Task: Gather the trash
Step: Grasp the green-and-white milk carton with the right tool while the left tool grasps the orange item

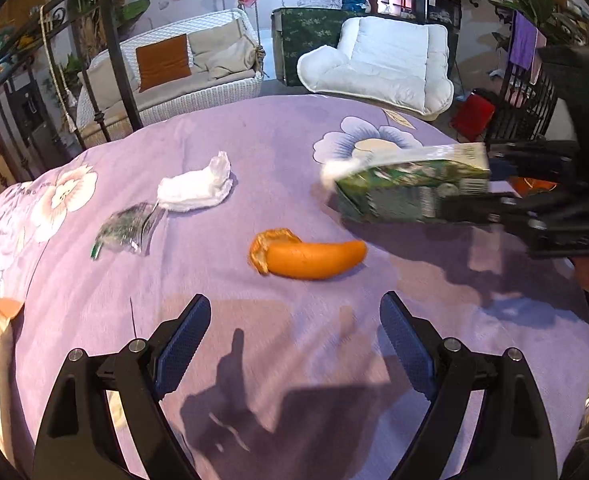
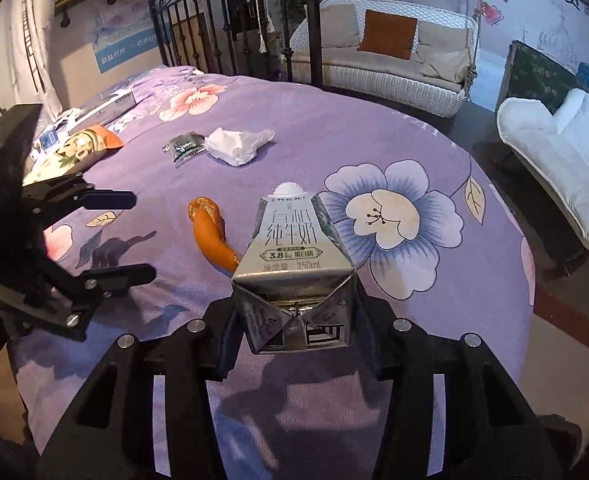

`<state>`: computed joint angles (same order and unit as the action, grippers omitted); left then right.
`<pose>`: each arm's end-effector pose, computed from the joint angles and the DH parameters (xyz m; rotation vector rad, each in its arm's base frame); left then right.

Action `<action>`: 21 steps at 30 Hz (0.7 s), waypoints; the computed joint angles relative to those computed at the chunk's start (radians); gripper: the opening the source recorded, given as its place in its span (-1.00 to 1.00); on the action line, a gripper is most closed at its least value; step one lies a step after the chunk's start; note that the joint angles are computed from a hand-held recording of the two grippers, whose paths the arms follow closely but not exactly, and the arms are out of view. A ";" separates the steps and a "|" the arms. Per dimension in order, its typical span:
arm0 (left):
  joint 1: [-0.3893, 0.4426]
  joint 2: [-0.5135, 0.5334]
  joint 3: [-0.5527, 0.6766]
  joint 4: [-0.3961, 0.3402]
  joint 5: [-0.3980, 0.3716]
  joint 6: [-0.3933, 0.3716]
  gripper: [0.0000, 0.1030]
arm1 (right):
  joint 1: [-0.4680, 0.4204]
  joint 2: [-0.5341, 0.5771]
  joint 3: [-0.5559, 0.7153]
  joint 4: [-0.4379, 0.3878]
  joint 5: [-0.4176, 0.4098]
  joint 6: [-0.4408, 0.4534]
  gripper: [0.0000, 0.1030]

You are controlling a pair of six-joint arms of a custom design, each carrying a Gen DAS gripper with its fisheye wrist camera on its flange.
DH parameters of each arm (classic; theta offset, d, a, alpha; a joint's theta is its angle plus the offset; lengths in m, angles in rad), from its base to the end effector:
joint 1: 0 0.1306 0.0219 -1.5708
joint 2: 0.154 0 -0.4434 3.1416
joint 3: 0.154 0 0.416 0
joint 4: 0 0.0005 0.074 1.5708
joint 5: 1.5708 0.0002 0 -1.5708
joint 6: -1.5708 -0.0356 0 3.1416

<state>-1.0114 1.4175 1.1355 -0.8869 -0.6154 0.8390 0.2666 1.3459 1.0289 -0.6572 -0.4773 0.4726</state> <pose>0.2621 -0.3809 0.3633 0.0522 2.4217 0.0689 0.4250 0.1325 0.3557 -1.0587 2.2242 0.5168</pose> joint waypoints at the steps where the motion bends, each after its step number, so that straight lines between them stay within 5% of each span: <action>1: 0.018 0.004 0.003 0.010 0.014 -0.029 0.66 | -0.008 -0.010 -0.005 0.000 -0.011 -0.006 -0.06; 10: 0.097 0.085 0.054 0.046 0.115 -0.265 0.63 | -0.072 -0.089 -0.044 0.011 -0.089 -0.080 -0.06; 14: 0.099 0.109 0.070 0.033 0.133 -0.284 0.18 | -0.104 -0.113 -0.059 0.014 -0.117 -0.109 -0.06; 21: 0.071 0.105 0.074 0.026 0.094 -0.204 -0.35 | -0.152 -0.153 -0.088 0.064 -0.160 -0.189 -0.06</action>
<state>-0.9404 1.5230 1.2090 -0.8608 -0.5212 0.6350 0.1148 1.1930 0.9413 -0.5932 -0.6377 0.2833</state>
